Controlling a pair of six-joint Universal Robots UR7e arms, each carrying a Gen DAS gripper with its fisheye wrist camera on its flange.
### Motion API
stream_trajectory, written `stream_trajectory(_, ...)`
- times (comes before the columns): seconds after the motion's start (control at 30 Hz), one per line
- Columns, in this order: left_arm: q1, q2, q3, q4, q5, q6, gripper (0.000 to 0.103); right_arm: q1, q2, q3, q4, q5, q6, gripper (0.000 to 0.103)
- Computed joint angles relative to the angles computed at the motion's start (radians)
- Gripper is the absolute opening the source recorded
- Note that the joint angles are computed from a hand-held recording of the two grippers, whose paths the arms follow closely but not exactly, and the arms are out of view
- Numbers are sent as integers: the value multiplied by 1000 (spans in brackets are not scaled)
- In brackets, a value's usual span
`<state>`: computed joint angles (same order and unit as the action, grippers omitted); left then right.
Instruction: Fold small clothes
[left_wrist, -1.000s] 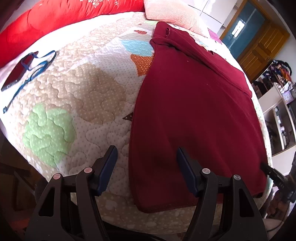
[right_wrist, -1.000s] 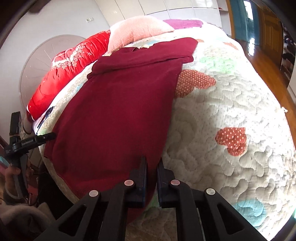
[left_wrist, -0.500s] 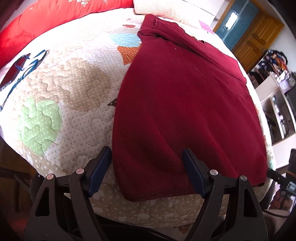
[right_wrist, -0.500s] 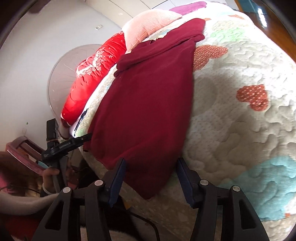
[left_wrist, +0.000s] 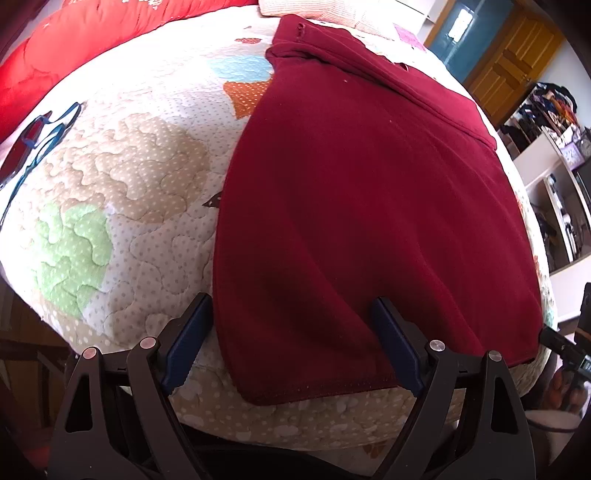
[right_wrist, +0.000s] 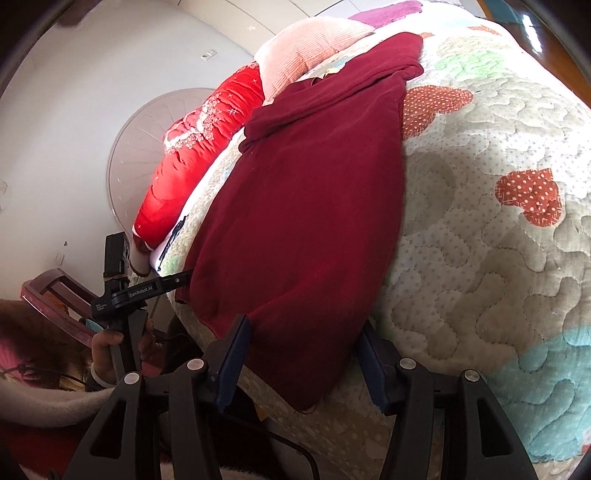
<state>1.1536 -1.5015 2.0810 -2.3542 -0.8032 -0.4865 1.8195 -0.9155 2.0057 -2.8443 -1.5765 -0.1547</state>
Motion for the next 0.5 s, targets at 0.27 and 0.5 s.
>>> stream_trajectory(0.27, -14, -57, 33, -19, 0, -123, 87, -5, 3, -10, 16, 6, 4, 55)
stream_trajectory(0.5, -16, -52, 50, -46, 33, -113, 87, -24, 6, -8, 16, 44, -6, 55)
